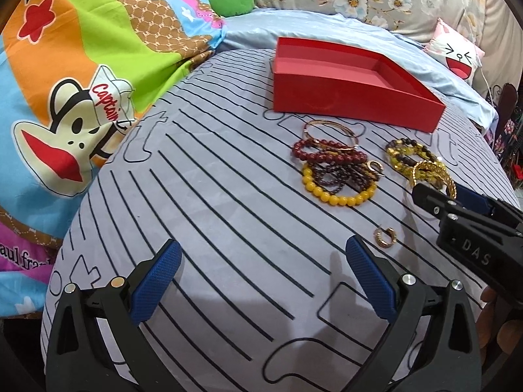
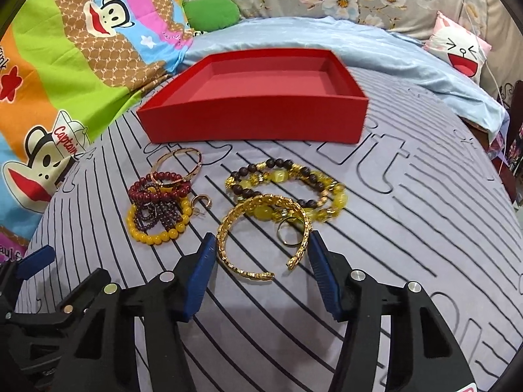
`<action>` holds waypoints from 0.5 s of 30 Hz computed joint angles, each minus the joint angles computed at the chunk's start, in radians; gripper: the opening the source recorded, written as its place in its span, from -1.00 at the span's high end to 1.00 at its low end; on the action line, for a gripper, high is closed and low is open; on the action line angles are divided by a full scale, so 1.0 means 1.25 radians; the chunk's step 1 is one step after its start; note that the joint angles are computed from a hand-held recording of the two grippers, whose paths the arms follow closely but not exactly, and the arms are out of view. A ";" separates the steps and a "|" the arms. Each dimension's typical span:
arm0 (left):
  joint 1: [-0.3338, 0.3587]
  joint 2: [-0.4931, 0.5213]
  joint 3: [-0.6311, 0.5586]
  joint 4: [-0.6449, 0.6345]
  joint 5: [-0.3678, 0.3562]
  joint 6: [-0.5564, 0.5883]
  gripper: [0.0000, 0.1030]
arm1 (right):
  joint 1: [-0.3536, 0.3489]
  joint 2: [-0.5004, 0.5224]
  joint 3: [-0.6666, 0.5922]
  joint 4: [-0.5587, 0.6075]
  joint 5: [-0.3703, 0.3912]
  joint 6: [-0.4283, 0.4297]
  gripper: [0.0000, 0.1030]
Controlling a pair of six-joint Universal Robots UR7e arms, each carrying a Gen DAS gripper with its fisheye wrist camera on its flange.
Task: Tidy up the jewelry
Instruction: 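Grasp the gold twisted cuff with the right tool while the left grasps the rose-gold bangle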
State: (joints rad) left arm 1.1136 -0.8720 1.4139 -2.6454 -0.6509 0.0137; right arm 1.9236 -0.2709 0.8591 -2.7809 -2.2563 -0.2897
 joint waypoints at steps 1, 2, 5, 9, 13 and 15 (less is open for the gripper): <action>-0.001 -0.001 0.001 0.002 -0.009 0.000 -0.86 | 0.000 -0.008 0.010 -0.004 0.000 0.001 -0.07; -0.003 -0.001 0.003 0.003 -0.017 0.001 -0.86 | -0.001 -0.018 0.025 -0.009 -0.001 0.005 -0.07; -0.009 0.004 0.004 0.002 -0.032 0.014 -0.86 | -0.005 -0.046 0.065 -0.016 -0.006 0.025 -0.07; -0.016 0.016 0.000 0.002 -0.041 0.028 -0.86 | -0.009 -0.077 0.116 -0.046 -0.019 0.035 -0.07; -0.017 0.035 -0.029 0.000 -0.040 0.043 -0.86 | -0.015 -0.095 0.144 -0.060 -0.026 0.039 -0.08; -0.015 0.047 -0.056 -0.001 -0.042 0.048 -0.86 | -0.020 -0.101 0.149 -0.053 -0.017 0.052 -0.08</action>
State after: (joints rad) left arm 1.0947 -0.8129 1.3436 -2.6462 -0.7038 0.0739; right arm 1.8991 -0.3971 1.0452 -2.8470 -2.2778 -0.2244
